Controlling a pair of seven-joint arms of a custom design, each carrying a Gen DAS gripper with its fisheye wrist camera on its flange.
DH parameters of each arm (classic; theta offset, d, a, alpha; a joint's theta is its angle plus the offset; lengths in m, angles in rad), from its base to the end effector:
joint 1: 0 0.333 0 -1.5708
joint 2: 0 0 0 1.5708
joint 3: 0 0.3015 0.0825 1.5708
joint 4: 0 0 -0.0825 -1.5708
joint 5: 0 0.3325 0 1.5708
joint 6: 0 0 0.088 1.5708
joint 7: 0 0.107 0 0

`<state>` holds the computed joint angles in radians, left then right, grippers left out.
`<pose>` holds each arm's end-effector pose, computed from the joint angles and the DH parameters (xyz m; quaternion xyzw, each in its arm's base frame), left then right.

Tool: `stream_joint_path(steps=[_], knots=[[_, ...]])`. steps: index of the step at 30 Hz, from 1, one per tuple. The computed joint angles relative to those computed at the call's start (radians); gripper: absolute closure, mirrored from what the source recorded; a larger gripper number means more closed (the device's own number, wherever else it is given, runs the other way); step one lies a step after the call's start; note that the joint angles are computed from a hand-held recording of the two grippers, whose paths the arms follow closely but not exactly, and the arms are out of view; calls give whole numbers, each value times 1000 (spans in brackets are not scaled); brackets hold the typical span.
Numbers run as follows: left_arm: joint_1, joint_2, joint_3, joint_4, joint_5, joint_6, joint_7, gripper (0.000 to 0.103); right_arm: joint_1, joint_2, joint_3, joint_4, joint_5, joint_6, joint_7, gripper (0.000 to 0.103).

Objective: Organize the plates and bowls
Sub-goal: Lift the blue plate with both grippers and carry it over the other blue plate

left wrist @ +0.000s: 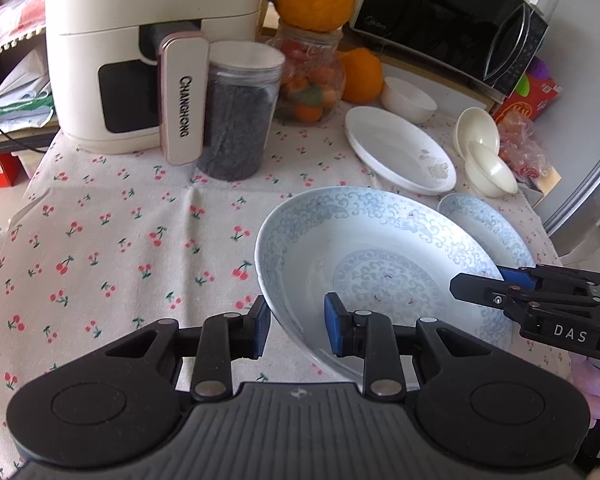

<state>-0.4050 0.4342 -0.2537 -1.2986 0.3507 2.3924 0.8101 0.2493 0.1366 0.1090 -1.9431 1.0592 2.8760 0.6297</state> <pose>0.5604 -0.3781 0.5761 -0.6597 0.6678 -0.3181 0.1331 0.5588 0.1532 0.4929 -0.7313 0.5043 -0.1421 0.4367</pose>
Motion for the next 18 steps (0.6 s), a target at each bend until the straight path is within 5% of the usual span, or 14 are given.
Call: stream_joint_path(steps=[18], knots=[[-105, 203, 16, 329, 4, -83, 97, 77, -64, -29, -38, -15, 124, -20, -105, 71]])
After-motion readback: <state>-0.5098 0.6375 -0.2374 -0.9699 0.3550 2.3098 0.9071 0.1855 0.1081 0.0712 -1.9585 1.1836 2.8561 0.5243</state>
